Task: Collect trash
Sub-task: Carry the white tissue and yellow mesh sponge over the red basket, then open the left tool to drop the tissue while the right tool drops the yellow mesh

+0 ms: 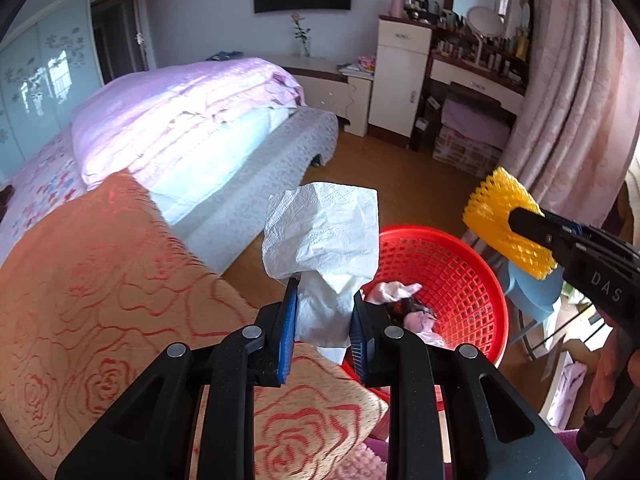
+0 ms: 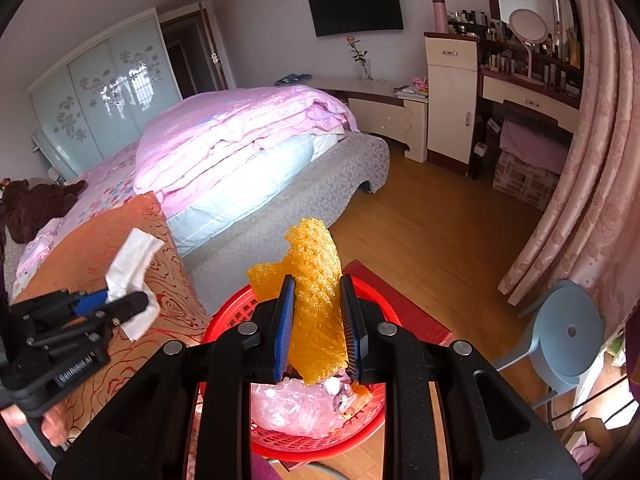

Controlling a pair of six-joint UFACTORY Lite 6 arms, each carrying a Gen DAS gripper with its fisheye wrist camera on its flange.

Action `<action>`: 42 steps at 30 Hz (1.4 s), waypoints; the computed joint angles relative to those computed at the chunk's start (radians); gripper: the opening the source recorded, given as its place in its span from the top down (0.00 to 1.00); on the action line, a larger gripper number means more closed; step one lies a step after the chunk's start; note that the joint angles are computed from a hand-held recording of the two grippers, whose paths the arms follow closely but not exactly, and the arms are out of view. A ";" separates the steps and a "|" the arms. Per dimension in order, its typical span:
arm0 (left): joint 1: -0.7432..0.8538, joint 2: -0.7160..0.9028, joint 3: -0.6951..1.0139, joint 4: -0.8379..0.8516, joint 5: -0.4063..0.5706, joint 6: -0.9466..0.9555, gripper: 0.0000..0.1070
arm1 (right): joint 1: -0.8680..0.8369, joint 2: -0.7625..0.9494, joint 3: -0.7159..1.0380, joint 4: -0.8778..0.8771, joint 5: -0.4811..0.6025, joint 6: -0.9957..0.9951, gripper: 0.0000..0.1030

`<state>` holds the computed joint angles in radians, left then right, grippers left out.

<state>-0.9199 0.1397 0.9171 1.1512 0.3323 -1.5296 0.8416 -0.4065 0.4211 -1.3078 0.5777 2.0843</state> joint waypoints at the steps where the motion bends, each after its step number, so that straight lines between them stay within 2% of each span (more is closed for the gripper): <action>1: -0.004 0.014 0.009 -0.001 -0.008 0.001 0.79 | -0.009 -0.006 -0.005 -0.004 -0.003 0.001 0.78; 6: -0.023 0.125 0.105 -0.051 -0.034 0.058 0.79 | -0.050 -0.020 -0.027 -0.011 -0.027 0.007 0.78; 14: -0.028 0.275 0.227 -0.176 -0.073 0.179 0.79 | -0.164 0.024 -0.056 -0.071 -0.145 0.068 0.78; 19: -0.025 0.325 0.251 -0.189 -0.100 0.184 0.72 | -0.178 0.046 -0.056 -0.104 -0.158 0.104 0.78; 20: -0.023 0.328 0.250 -0.183 -0.107 0.176 0.70 | -0.178 0.058 -0.054 -0.116 -0.164 0.120 0.78; 22: -0.022 0.324 0.239 -0.166 -0.122 0.157 0.60 | -0.185 0.067 -0.053 -0.127 -0.175 0.126 0.78; 28: -0.021 0.307 0.224 -0.107 -0.122 0.094 0.45 | -0.192 0.110 -0.040 -0.164 -0.187 0.163 0.78; 35: -0.030 0.277 0.196 -0.003 -0.084 -0.026 0.40 | -0.184 0.180 -0.013 -0.218 -0.198 0.217 0.78; 42: -0.047 0.204 0.139 0.138 -0.004 -0.187 0.38 | -0.204 0.298 0.028 -0.417 -0.261 0.414 0.77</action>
<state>-0.9672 0.3436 1.0557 1.2888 0.3286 -1.7169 0.6378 -0.1086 0.4493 -1.7249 0.3164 2.4984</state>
